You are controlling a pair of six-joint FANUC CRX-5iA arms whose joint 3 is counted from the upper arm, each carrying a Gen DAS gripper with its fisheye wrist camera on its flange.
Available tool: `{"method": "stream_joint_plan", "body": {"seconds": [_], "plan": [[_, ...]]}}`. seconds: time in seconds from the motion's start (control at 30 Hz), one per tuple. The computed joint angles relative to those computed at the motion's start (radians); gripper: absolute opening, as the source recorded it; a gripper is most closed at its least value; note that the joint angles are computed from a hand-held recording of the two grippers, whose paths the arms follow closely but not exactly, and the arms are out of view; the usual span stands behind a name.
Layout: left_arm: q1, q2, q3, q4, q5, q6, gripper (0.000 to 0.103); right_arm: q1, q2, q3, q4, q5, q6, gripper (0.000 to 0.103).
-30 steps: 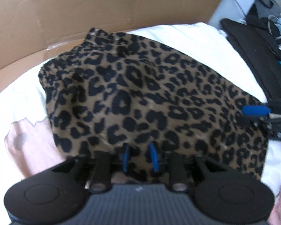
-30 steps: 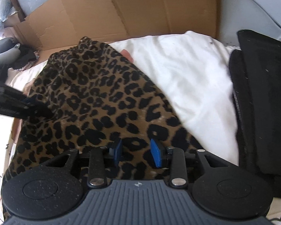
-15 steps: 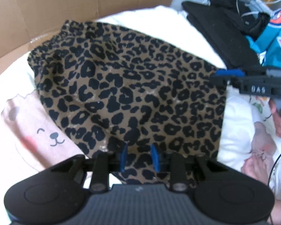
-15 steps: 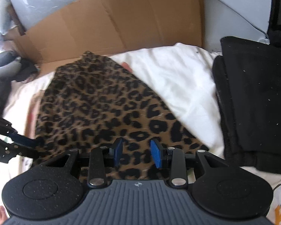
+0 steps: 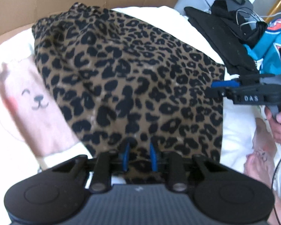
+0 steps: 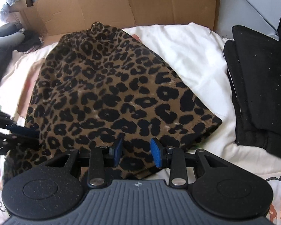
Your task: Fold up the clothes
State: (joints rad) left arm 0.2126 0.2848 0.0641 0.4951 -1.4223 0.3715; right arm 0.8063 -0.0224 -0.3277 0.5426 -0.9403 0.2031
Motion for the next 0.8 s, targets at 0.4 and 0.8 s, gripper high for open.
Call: {"method": "stream_joint_plan", "body": {"seconds": [0.4,0.8], "plan": [[0.083,-0.084,-0.057,-0.069,-0.065,-0.072,0.024,-0.018,-0.001,-0.008,0.009,-0.084,0.011,0.040],[0.138,-0.034,-0.005,-0.057,-0.112,0.083,0.040,-0.052,-0.021,-0.023,-0.024,-0.079,0.013,0.044]]}}
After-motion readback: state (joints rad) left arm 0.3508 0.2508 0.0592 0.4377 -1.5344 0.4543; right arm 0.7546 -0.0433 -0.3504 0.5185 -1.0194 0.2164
